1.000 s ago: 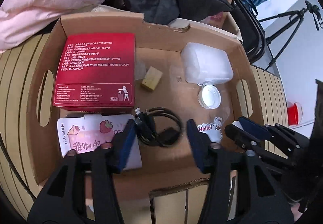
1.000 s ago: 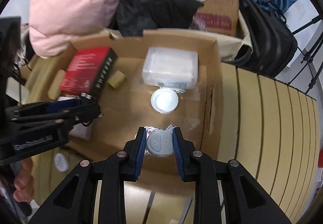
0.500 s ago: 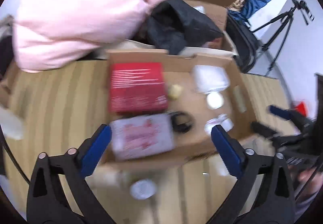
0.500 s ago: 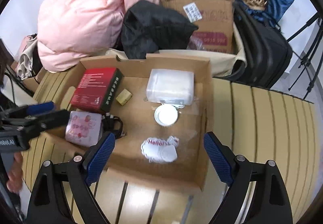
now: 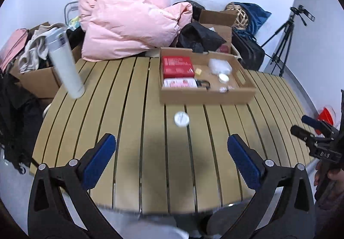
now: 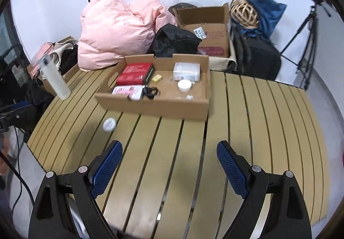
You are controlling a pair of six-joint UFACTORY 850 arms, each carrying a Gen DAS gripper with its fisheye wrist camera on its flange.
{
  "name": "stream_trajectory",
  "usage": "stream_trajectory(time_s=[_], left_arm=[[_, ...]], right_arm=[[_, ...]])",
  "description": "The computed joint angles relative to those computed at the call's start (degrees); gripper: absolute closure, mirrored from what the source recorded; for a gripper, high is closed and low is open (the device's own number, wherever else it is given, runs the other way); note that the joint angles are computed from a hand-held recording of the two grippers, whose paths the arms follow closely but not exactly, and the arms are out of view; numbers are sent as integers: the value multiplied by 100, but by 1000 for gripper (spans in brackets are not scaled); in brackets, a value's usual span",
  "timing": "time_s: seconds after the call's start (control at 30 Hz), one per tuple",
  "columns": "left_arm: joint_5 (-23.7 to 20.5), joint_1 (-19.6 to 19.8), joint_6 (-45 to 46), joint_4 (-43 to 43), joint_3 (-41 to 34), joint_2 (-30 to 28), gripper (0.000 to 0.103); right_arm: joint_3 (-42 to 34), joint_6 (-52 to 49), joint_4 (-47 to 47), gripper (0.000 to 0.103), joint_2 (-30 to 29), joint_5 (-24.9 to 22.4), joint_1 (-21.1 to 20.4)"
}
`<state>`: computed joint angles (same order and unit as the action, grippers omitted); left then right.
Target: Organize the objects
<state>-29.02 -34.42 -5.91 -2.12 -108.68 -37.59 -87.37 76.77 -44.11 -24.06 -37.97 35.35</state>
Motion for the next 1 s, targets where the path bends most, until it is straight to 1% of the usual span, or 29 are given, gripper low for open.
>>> stream_trajectory(time_s=[0.07, 0.17, 0.2, 0.27, 0.3, 0.37, 0.47, 0.57, 0.67, 0.77, 0.8, 0.83, 0.87, 0.9, 0.93, 0.97, 1.0], left_arm=[[322, -75, -129, 188, 847, 488, 0], [525, -169, -413, 307, 1574, 870, 0], [566, -179, -275, 151, 1711, 936, 0], [665, -213, 36, -61, 1908, 1013, 0], [698, -239, 1, 63, 1930, 1009, 0], [795, -271, -149, 312, 1938, 999, 0], [1101, -266, -9, 145, 2049, 1068, 0], [1448, -254, 79, 140, 2034, 986, 0], [1506, -233, -248, 449, 1606, 582, 2], [1463, -204, 202, 65, 933, 5, 2], [1340, -202, 249, 52, 596, -261, 3], [1090, -188, 419, -110, 113, -623, 4], [910, -186, 463, -148, -242, -889, 7], [655, -189, 355, -14, -714, -1228, 13], [397, -188, 342, 37, -1241, -1604, 15], [178, -188, 330, 103, -1687, -1908, 21], [-66, -186, 319, 164, -2195, -2241, 23]], right_arm=[[253, 584, -430, 11, 151, -137, 262], [414, 937, -692, 11, 188, -604, 669], [482, 1040, -675, 11, 202, -655, 780], [637, 1127, -566, 11, 276, -471, 884], [699, 1151, -515, 11, 295, -380, 928], [734, 1121, -470, 11, 286, -349, 985], [683, 1008, -344, 11, 213, -413, 1006], [752, 1205, -490, 11, 254, -243, 998], [725, 1251, -566, 11, 193, -207, 998], [637, 1214, -674, 11, 31, -190, 905], [591, 1173, -663, 11, -47, -150, 831], [553, 1135, -644, 11, -108, -100, 761], [531, 1150, -678, 11, -158, 3, 682], [508, 1163, -707, 11, -204, 138, 598], [477, 1159, -727, 11, -249, 250, 527], [432, 1175, -782, 11, -307, 353, 454], [350, 1159, -847, 11, -395, 483, 363]])
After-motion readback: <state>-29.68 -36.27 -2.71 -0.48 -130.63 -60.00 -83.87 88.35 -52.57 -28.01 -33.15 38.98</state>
